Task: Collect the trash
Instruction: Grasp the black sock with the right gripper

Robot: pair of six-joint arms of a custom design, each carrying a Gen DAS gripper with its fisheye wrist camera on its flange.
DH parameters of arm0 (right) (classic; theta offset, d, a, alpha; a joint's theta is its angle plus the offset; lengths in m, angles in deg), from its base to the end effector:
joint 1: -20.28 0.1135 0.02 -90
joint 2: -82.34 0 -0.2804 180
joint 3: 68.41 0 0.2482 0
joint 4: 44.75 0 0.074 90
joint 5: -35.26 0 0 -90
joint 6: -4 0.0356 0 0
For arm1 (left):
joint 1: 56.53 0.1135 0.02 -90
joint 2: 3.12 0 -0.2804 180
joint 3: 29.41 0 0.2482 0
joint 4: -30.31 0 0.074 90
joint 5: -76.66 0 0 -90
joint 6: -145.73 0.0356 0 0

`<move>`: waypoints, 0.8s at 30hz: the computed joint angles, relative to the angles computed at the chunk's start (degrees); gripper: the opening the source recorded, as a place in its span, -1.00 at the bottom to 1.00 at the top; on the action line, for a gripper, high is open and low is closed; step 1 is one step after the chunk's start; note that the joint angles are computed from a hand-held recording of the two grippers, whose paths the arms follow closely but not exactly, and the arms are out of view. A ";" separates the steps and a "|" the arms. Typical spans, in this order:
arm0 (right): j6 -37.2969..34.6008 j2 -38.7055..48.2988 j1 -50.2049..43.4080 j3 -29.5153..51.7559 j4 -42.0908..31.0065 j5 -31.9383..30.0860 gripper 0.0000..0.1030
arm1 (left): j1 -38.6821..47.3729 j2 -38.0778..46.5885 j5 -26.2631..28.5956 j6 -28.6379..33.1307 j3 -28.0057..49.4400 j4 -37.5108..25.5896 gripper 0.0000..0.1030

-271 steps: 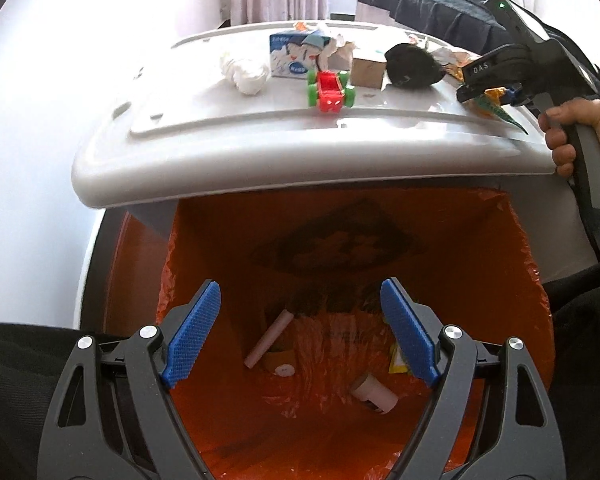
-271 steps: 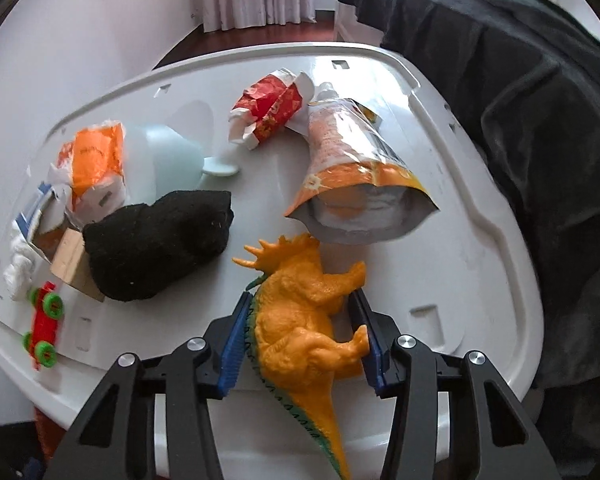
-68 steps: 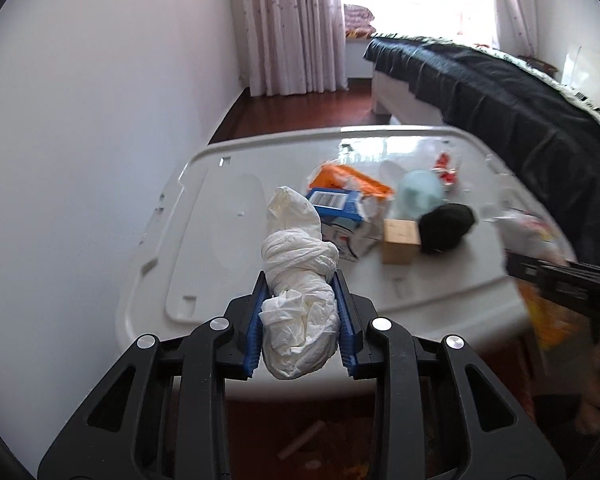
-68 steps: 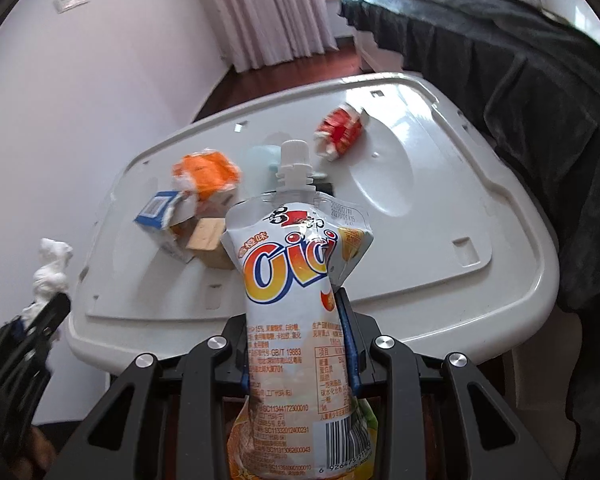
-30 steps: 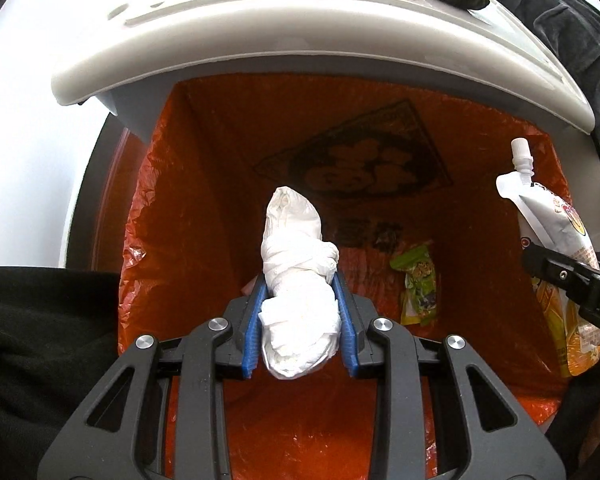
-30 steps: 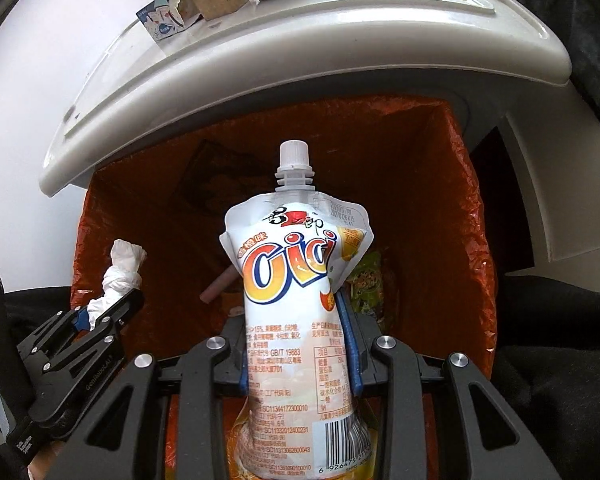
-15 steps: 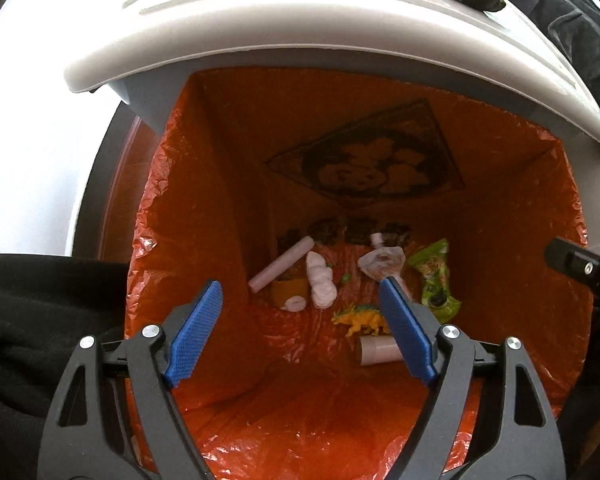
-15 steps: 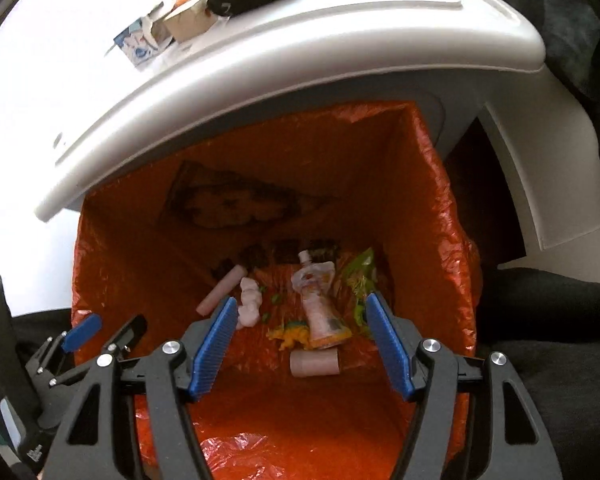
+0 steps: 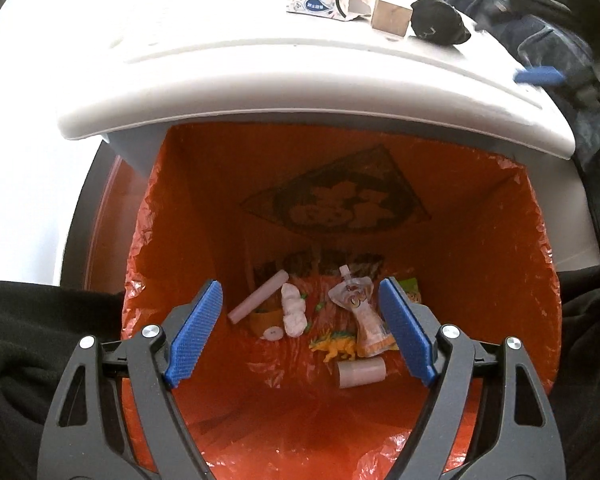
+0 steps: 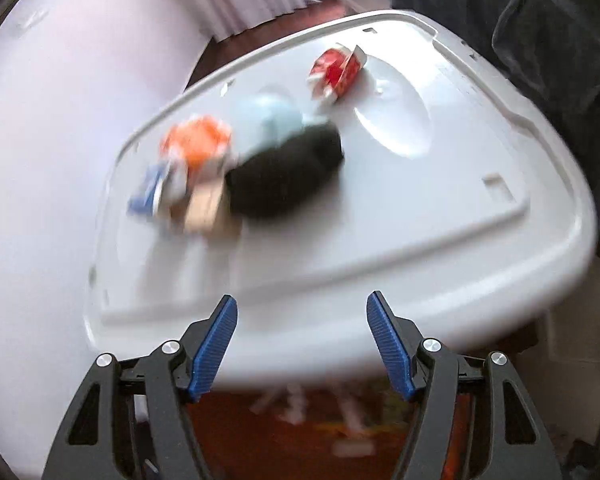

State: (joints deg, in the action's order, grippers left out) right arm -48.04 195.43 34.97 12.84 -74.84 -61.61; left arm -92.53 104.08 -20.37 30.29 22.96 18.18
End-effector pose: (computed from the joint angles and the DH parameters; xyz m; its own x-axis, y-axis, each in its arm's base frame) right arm 0.3784 0.1036 0.1440 -0.8613 0.4055 -0.3061 0.2836 0.8836 0.3727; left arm 0.2361 -0.1662 0.0779 -0.9062 0.1314 -0.4018 0.1720 0.9829 -0.0664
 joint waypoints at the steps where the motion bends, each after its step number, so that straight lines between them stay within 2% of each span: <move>1: 1.92 2.18 -1.21 3.03 -0.37 -1.10 0.28 | 0.14 0.11 0.24 -0.05 0.21 -0.10 0.53; 6: 9.46 9.80 -2.80 13.61 -2.45 -1.66 0.30 | 0.60 -0.15 1.17 -0.48 0.20 0.53 0.53; 10: 14.46 15.81 -2.05 22.43 -7.14 1.21 0.41 | 1.02 -0.89 1.57 -0.66 -0.13 0.68 0.53; 14: 17.56 21.53 -0.80 31.41 -12.03 4.21 0.41 | 1.34 -0.95 2.13 -1.08 -0.21 0.90 0.53; 17: 18.69 25.52 -0.32 37.94 -15.63 5.44 0.44 | 1.46 -1.11 2.17 -1.25 -0.33 0.85 0.53; 19: 18.10 28.25 0.35 43.04 -18.93 8.35 0.40 | 1.59 -1.27 2.37 -1.24 -0.36 0.76 0.53; 24: 16.47 31.65 0.84 48.80 -22.24 12.01 0.40 | 1.56 -1.40 2.57 -0.83 -0.51 1.14 0.53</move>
State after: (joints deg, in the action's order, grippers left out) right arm -31.57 227.08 35.81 61.64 -97.07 -49.60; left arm -90.97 102.68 -17.80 29.45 22.46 19.32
